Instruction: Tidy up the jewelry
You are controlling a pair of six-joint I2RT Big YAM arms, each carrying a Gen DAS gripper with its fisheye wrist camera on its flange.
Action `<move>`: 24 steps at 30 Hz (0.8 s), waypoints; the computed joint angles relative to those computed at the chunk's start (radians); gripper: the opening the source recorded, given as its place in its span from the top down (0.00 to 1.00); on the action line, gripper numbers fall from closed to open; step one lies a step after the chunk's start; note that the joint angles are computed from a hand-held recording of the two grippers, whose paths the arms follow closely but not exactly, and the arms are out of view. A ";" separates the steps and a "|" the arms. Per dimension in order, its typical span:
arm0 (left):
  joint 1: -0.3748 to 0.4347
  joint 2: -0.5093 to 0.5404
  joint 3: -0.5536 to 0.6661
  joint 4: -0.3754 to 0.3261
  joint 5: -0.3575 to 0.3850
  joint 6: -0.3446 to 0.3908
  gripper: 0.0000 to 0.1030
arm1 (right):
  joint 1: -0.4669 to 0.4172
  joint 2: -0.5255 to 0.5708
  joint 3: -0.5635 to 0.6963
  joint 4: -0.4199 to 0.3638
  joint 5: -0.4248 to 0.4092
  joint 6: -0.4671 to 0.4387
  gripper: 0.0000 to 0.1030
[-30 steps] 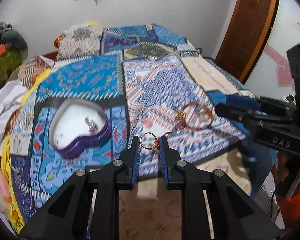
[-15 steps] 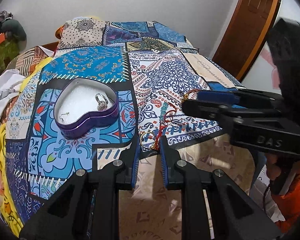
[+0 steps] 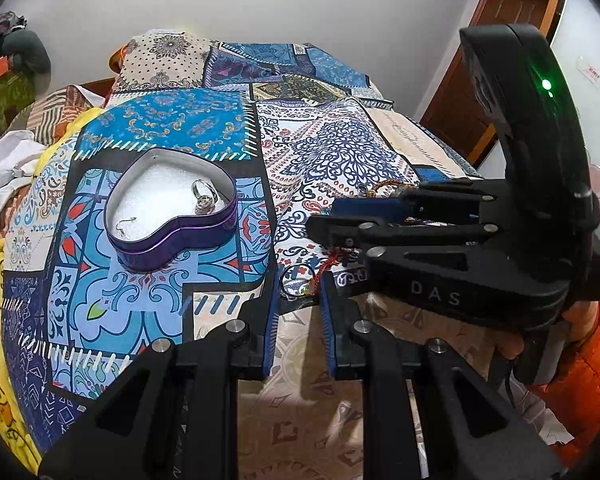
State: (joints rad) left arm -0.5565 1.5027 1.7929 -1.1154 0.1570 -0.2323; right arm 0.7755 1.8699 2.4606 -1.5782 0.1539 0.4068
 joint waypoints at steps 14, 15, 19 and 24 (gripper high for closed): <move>-0.008 -0.006 0.014 -0.018 -0.042 -0.002 0.82 | -0.010 -0.086 -0.116 0.097 0.003 0.038 0.94; -0.010 -0.007 0.015 -0.019 -0.050 0.000 0.82 | -0.010 -0.094 -0.122 0.103 0.008 0.040 0.94; -0.006 -0.011 0.012 -0.031 -0.108 -0.007 0.82 | -0.009 -0.122 -0.136 0.121 0.037 0.041 0.94; 0.042 0.007 0.019 -0.068 -0.112 -0.058 0.81 | -0.006 -0.154 -0.164 0.156 0.056 0.043 0.94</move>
